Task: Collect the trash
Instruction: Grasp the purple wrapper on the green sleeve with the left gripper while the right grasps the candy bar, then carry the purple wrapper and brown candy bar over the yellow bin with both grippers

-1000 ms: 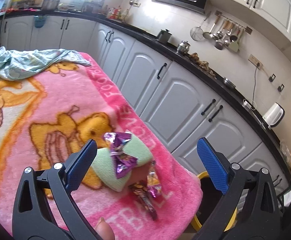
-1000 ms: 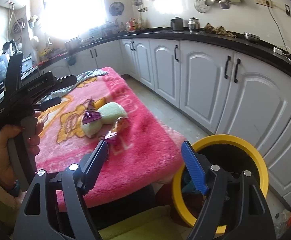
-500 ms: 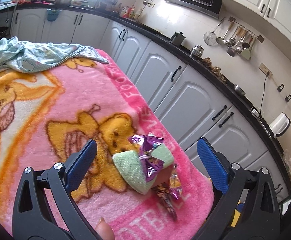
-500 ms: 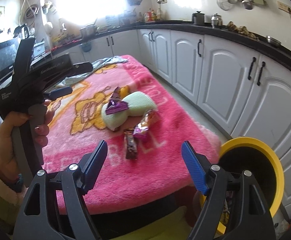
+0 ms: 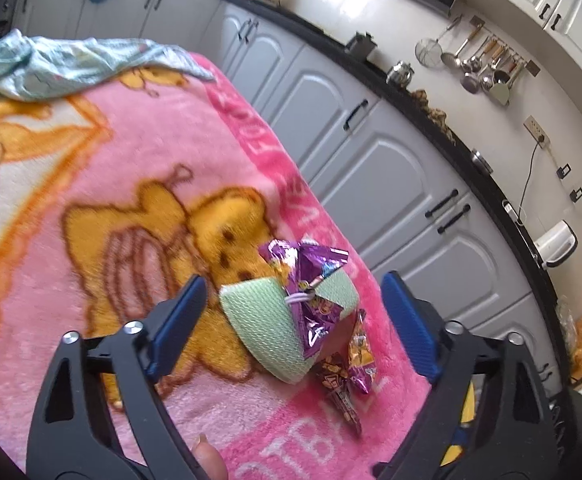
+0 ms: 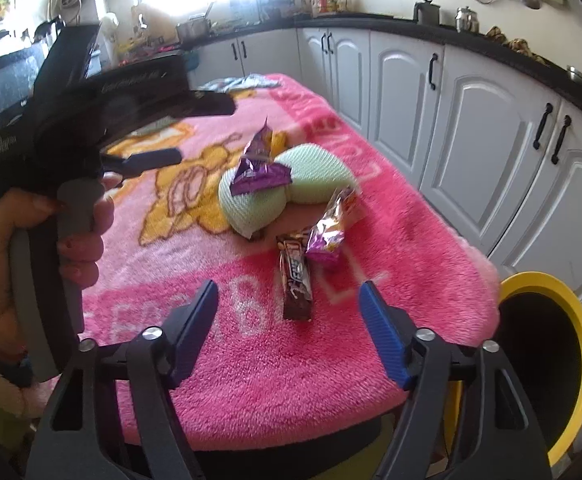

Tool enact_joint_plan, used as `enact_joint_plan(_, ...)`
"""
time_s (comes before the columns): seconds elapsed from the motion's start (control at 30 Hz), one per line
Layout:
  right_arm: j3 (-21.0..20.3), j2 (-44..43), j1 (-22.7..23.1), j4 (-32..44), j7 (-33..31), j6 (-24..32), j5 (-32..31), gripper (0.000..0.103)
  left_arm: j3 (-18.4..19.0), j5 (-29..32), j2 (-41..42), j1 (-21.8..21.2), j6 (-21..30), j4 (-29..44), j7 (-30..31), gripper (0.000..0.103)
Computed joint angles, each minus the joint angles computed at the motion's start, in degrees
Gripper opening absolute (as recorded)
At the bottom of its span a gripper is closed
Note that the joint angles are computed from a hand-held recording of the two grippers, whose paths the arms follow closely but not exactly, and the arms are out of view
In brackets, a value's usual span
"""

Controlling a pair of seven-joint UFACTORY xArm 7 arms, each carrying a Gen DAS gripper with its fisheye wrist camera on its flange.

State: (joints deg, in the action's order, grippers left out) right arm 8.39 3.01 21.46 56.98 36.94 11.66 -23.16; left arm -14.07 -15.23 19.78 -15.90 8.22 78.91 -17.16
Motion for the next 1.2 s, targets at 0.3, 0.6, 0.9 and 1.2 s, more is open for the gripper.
enact_joint_plan(0.3, 0.0, 6.8, 0.7, 4.1, -7.8, 1.8, 7.1, 0.031, 0.1, -0.6, 5.8, -0.6, 6.3, 7.3, 0.2, 0.058)
enact_joint_plan(0.6, -0.7, 7.1, 1.4, 3.1, -10.5, -0.4, 10.0, 0.015, 2.7, 2.3, 7.6, -2.2, 8.2, 9.3, -3.5, 0.025)
enact_joint_plan(0.9, 1.0, 5.3, 0.5, 0.5, -15.6, -1.7, 16.7, 0.014, -0.9, -1.3, 5.4, 1.5, 5.9, 5.4, 0.8, 0.017)
enact_joint_plan(1.2, 2.9, 3.3, -0.3, -0.9, -22.0, -1.5, 24.2, 0.005, -0.7, -2.5, 0.5, 1.3, 2.6, 0.0, 2.5, 0.016)
